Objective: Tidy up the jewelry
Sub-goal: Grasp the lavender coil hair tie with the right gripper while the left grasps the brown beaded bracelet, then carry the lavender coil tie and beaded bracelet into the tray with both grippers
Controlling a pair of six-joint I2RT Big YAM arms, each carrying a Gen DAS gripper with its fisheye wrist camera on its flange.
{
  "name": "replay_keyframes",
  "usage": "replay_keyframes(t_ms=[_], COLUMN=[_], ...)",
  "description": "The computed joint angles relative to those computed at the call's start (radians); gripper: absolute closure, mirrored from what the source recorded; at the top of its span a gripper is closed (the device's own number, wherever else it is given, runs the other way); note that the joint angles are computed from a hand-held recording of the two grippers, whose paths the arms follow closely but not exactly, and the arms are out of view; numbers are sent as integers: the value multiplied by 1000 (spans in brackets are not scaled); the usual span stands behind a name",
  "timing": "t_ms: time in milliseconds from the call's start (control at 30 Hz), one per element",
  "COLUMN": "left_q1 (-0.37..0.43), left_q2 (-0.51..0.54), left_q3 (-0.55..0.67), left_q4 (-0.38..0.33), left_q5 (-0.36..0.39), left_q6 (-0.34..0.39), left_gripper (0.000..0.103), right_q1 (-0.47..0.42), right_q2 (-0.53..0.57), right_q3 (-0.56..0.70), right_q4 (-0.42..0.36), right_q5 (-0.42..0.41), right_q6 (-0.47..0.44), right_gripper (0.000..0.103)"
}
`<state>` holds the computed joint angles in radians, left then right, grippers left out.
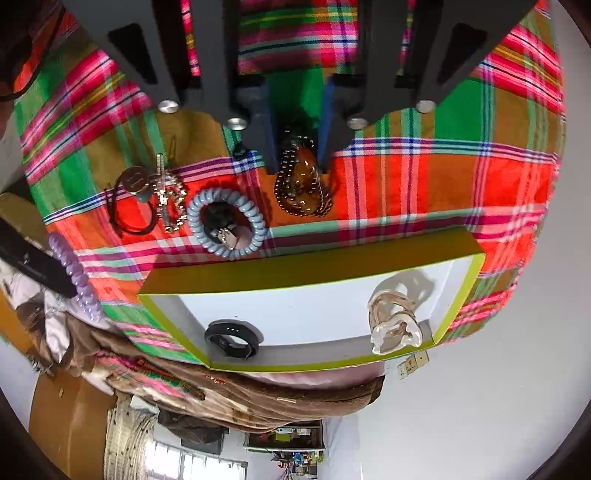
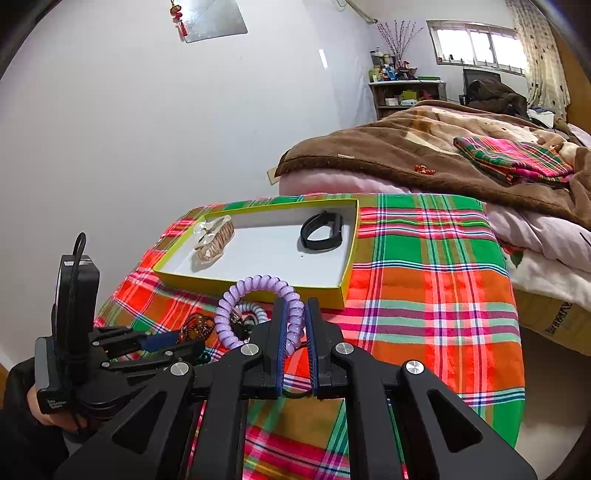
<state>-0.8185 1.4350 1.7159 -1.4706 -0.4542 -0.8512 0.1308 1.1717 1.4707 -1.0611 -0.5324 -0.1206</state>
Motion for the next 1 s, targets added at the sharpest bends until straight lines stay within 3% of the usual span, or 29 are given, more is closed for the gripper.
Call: replay_keyframes(t_ms=[233,1000], left_q1=[8,44], left_q2=[-54,-164], left_q3=[-56,-80], left_q4=[69,133], left_q5=[37,20], left_q6=[-1,13], left_gripper=[88,88], right_q1=[2,41], right_q2=[-16,-29], right_q3=[-9,30], right_q4=[-1,-11], right_q5=[13,61], right_q6=[10,47], right_gripper=[93,93])
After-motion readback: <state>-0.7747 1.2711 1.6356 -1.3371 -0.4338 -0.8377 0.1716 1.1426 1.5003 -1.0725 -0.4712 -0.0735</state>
